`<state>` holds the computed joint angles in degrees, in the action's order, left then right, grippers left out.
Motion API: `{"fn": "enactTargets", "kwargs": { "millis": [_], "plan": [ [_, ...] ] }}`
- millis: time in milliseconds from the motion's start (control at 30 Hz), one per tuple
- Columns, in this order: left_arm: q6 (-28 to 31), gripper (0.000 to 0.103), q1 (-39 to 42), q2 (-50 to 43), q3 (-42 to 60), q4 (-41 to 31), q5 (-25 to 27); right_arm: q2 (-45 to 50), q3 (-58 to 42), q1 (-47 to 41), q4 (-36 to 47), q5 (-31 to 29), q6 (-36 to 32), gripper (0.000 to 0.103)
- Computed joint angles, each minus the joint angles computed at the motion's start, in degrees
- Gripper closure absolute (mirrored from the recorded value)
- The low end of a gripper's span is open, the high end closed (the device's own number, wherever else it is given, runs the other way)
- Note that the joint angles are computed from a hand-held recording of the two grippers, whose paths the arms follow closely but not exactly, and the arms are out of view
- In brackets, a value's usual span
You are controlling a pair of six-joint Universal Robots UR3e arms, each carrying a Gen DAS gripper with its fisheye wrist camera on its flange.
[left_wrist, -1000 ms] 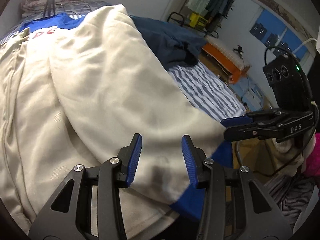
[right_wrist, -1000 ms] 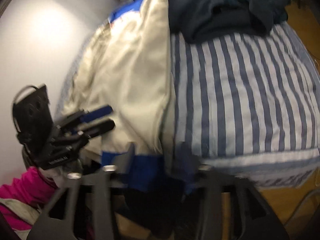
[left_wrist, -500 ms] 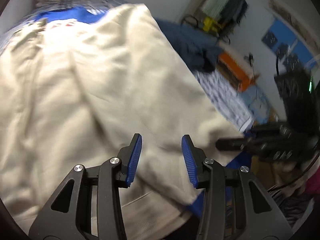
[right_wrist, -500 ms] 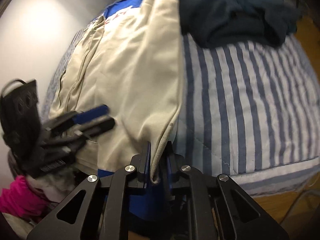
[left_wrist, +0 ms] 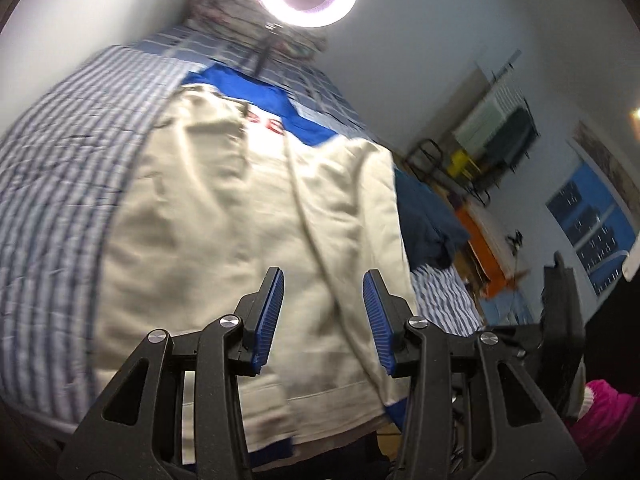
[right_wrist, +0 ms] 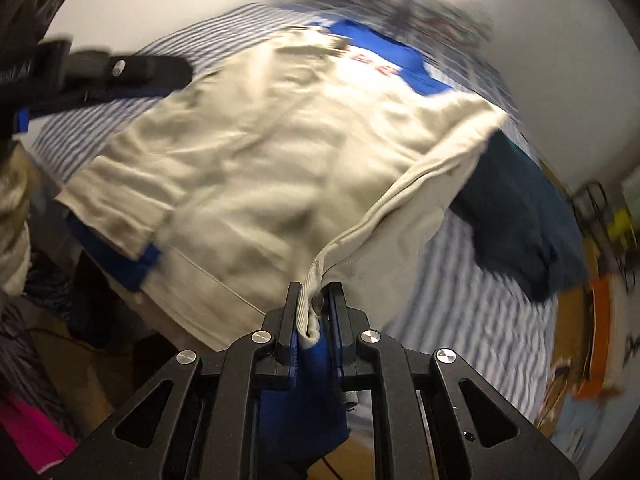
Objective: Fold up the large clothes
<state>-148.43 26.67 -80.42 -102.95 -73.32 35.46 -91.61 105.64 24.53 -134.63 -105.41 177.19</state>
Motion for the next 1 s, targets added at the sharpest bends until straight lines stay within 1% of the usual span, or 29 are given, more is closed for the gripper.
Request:
{"fn": "enactTargets", "kwargs": {
  "millis": [100, 233, 300, 333, 367, 400, 467, 500, 533, 600, 667, 733, 833, 900, 933, 1000],
  "plan": [
    [0.73, 0.06, 3.39, -0.86, 0.08, -1.84, -0.29, 3.84, -2.34, 1.43, -0.47, 2.2, -0.7, 0.092],
    [0.62, 0.06, 3.9, -2.04, -0.17, -2.05, 1.12, 11.43, -7.28, 3.23, -0.58, 5.38, -1.64, 0.091],
    [1.89, 0.06, 4.02, -1.98, -0.25, -4.11, 1.25, 12.16, -7.02, 1.85, -0.3, 8.96, -2.55, 0.084],
    [2.6, 0.06, 3.68, -2.08, -0.27, -4.95, 1.42, 11.64, -6.86, 0.65, 0.75, 11.56, -3.0, 0.08],
    [2.96, 0.06, 3.37, -2.13, -0.2, -5.34, 1.61, 9.52, -5.38, -1.8, 1.45, 15.89, -3.73, 0.078],
    [3.67, 0.06, 2.65, -2.14, -0.23, -6.0, 1.82, 7.37, -4.12, -3.47, 2.02, 18.52, -4.04, 0.077],
    [5.16, 0.06, 1.17, -2.27, 0.13, -7.86, 2.31, 1.39, -2.17, -8.56, 6.39, 25.52, -5.64, 0.07],
    [5.49, 0.06, -0.53, -3.08, 0.63, -8.46, 2.82, -2.01, -0.64, -11.54, 8.08, 29.17, -6.62, 0.07],
    [5.85, 0.056, -1.8, -3.61, 0.98, -9.32, 3.07, -5.54, 0.79, -14.46, 9.84, 32.02, -7.61, 0.07],
    [5.46, 0.049, -4.69, -5.36, 1.65, -9.7, 3.58, -10.72, 1.98, -18.48, 11.96, 32.93, -8.53, 0.069],
    [3.99, 0.048, -8.06, -6.95, 1.88, -7.94, 4.91, -14.53, 2.11, -23.53, 14.21, 34.57, -9.63, 0.066],
    [2.17, 0.048, -11.19, -8.16, 1.82, -4.96, 6.78, -15.62, 1.24, -27.81, 14.82, 35.3, -9.65, 0.063],
    [-0.48, 0.048, -14.62, -10.05, 2.29, -1.49, 8.71, -13.3, -1.37, -32.64, 12.32, 36.04, -8.74, 0.057],
    [-1.72, 0.047, -15.88, -11.35, 2.9, -0.1, 9.53, -10.92, -3.7, -35.61, 9.92, 36.1, -8.19, 0.056],
    [-2.54, 0.047, -16.58, -11.99, 3.17, 0.81, 10.01, -9.05, -5.24, -36.28, 8.32, 35.43, -7.73, 0.056],
    [-3.28, 0.044, -17.63, -13.06, 3.71, 1.75, 10.71, -4.19, -9.58, -38.04, 5.13, 34.77, -6.52, 0.051]
  ]
}}
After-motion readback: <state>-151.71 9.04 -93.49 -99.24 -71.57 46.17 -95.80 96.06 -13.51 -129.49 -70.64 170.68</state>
